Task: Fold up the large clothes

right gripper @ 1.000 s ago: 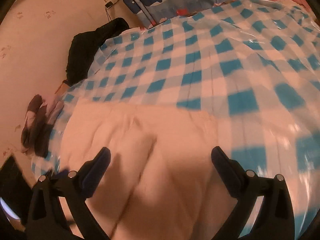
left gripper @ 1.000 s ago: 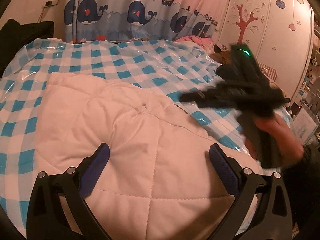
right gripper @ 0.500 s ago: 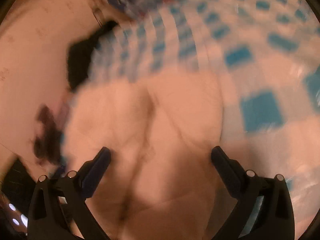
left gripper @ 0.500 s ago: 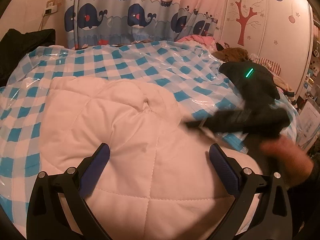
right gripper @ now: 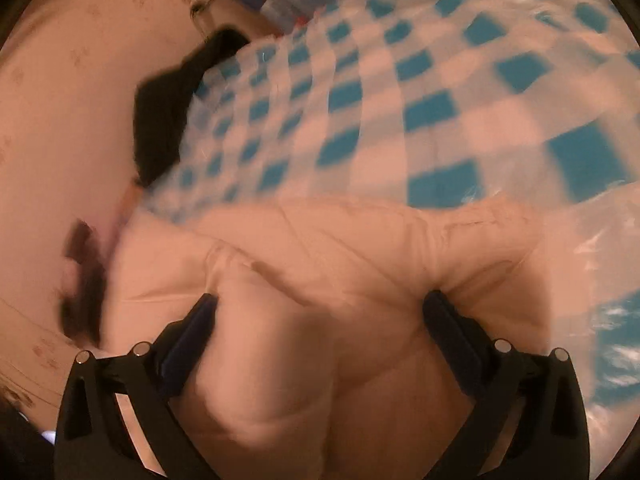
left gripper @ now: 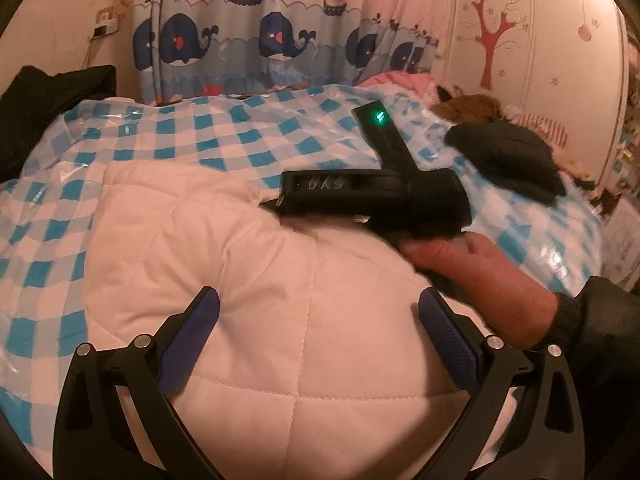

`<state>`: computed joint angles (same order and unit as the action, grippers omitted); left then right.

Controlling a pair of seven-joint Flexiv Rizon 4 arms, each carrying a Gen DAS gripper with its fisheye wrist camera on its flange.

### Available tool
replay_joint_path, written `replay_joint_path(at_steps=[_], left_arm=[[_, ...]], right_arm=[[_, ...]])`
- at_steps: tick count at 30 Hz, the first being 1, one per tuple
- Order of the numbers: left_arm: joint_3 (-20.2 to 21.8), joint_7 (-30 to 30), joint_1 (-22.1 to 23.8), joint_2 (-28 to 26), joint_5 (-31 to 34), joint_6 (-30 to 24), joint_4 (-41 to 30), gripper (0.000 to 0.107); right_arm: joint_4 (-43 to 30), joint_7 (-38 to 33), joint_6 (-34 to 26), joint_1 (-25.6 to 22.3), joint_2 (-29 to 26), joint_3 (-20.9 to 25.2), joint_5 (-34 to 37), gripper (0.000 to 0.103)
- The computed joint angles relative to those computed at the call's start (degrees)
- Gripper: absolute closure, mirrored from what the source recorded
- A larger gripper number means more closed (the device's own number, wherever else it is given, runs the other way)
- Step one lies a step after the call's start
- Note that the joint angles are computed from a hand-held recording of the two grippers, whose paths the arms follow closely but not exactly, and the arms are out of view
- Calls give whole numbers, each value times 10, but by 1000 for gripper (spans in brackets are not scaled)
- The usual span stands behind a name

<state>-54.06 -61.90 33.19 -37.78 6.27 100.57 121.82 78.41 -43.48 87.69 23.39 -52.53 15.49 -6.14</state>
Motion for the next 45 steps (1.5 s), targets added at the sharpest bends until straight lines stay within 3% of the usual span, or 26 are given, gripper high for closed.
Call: replay_joint_path(at_steps=[4, 10, 14, 18, 22, 25, 26, 29, 31, 34, 37, 39, 41, 42, 43, 45], left_arm=[[-8, 2, 7, -5, 1, -2, 0, 12], [-19, 3, 20, -12, 2, -4, 0, 12], [-15, 1, 16, -9, -1, -4, -1, 12], [-19, 4, 19, -12, -8, -13, -4, 12], [-18, 5, 18, -10, -5, -7, -2, 12], [-17, 5, 17, -12, -3, -6, -4, 12], [-18, 6, 18, -12, -3, -7, -4, 12], [-12, 10, 11, -9, -3, -7, -5, 12], [-13, 10, 13, -9, -2, -2, -4, 12], [-94, 11, 94, -39, 12, -31, 5, 12], [-93, -31, 138, -8, -22, -4, 11, 12], [-107, -70, 174, -22, -47, -52, -4, 12], [-107, -79, 186, -48, -116, -194, -46, 12], [-86, -72, 168, -56, -138, -254, -69, 12], [-75, -79, 157, -67, -131, -276, -82, 12], [-90, -42, 152, -94, -185, -284, -74, 12]], right_arm=[[14, -15, -1, -20, 11, 26, 5, 5], [63, -4, 57, 31, 61, -56, -12, 6], [-30, -46, -69, -7, -5, 18, -41, 5], [-40, -73, -129, -11, 15, 25, -17, 5], [47, -82, -49, 5, 87, 2, 9, 6], [82, -73, -89, 25, 113, -18, -5, 6], [82, -71, -106, 19, 104, -5, -13, 5], [97, -83, -60, 0, 101, 21, 34, 6], [142, -43, 2, 41, 131, -38, 35, 6], [191, 31, 15, 83, 161, -102, 29, 6], [209, 52, 34, 58, 160, -71, 33, 6], [210, 57, 43, 37, 152, -45, 29, 6], [196, 56, 32, 18, 137, -16, 21, 5], [193, 58, 31, 19, 134, -17, 17, 5], [190, 60, 40, 19, 127, -16, 16, 5], [190, 67, 65, 20, 117, -13, 19, 5]])
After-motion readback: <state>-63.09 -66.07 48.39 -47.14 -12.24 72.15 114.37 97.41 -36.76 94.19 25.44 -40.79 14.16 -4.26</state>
